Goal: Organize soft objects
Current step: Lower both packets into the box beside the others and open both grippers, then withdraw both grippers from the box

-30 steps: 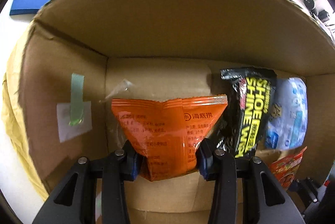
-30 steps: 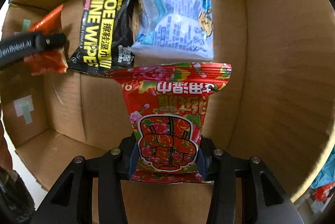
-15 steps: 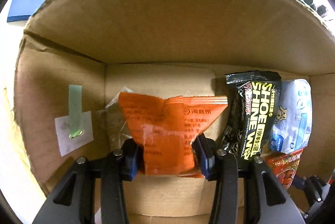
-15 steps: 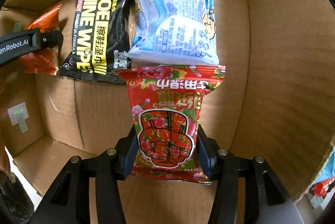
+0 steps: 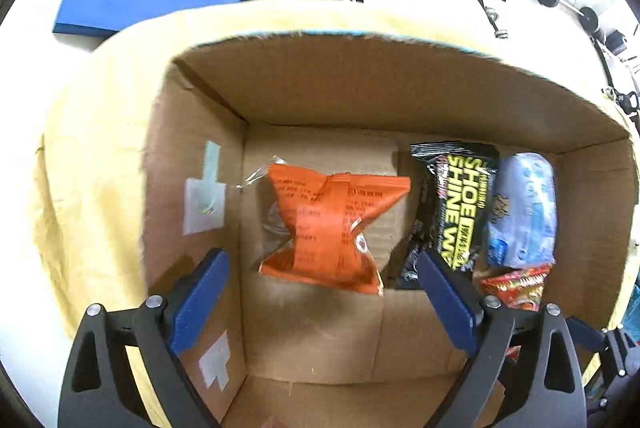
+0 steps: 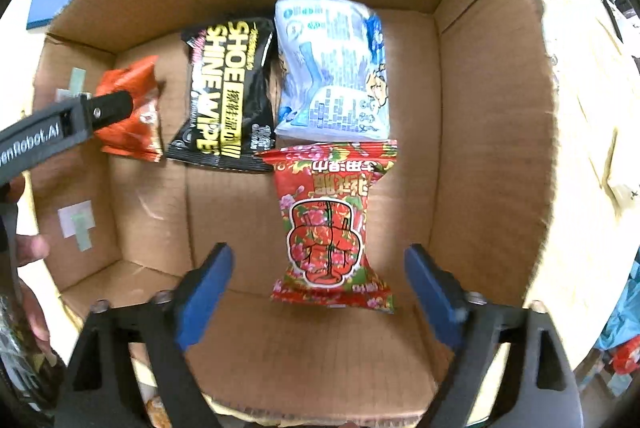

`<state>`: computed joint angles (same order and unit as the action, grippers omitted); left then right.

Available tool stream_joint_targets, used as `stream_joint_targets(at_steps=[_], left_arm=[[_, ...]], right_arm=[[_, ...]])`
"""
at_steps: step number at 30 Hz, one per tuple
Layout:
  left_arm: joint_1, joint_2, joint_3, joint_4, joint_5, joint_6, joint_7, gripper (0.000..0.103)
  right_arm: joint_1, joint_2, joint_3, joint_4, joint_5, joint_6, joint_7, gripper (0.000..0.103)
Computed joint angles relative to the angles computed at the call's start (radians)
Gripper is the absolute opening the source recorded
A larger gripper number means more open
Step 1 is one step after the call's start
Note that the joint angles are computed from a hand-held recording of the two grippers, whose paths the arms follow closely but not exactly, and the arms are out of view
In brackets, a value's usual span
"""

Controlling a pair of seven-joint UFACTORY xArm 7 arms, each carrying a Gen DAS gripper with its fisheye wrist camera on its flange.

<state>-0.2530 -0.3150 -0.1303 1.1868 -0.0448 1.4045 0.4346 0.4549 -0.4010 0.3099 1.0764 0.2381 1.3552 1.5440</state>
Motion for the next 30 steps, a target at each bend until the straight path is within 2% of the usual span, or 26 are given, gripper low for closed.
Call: stream_joint_targets(at_steps=[2, 7, 10, 21, 26, 30], left_arm=[[0.003, -0.039, 0.016, -0.008, -0.016, 0.011, 0.017, 0.097], [0.018, -0.107, 0.051, 0.018, -0.054, 0.046, 0.074, 0.097], [0.024, -0.124, 0.057, 0.076, -0.083, 0.086, 0.075, 0.097], [0.048, -0.242, 0.120, 0.147, -0.161, 0.215, 0.137, 0.097], [0.062, -0.266, 0.129, 0.178, -0.181, 0.272, 0.122, 0.097], [0.068, -0.282, 0.120, 0.189, -0.181, 0.277, 0.108, 0.097]], right_arm=[[-0.002, -0.005, 0.010, 0.027, -0.018, 0.024, 0.021, 0.103], [-0.007, -0.023, 0.033, 0.096, -0.071, 0.104, 0.052, 0.103], [0.001, -0.052, 0.063, 0.094, -0.090, 0.127, 0.074, 0.103], [0.022, 0.012, 0.208, 0.409, -0.236, 0.365, 0.218, 0.103], [0.038, 0.028, 0.233, 0.470, -0.269, 0.381, 0.234, 0.103], [0.045, 0.013, 0.245, 0.488, -0.276, 0.396, 0.245, 0.103]])
